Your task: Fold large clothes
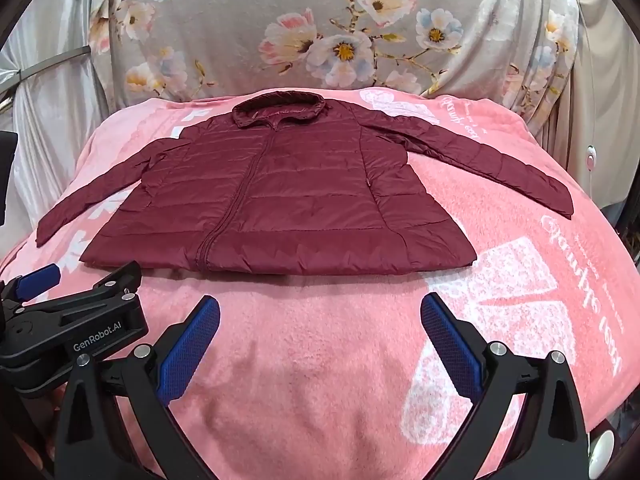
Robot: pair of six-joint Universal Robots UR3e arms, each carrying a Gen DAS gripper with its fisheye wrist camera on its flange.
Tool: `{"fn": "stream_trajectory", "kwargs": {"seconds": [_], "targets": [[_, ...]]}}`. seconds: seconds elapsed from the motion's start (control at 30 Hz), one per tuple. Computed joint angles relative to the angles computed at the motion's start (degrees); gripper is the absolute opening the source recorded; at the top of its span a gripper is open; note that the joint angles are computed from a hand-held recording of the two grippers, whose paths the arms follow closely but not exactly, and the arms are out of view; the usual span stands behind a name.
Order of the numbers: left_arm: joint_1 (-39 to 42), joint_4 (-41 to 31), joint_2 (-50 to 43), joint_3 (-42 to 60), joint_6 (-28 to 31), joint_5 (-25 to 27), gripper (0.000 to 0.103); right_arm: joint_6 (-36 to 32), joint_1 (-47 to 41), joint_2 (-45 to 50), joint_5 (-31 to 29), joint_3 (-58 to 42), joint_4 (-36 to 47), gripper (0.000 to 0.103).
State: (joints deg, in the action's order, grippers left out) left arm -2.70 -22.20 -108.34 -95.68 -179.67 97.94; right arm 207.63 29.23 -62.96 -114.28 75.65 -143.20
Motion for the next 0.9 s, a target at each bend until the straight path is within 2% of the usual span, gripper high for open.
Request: {"fn": "stream_trajectory", "kwargs": {"seconds": [0.9], "targets": [[0.5,0.6,1.5,-1.8,0.2,-0.2,0.098,0.4,0.2,0.1,0.2,-0.2,0.0,0.098]]}}
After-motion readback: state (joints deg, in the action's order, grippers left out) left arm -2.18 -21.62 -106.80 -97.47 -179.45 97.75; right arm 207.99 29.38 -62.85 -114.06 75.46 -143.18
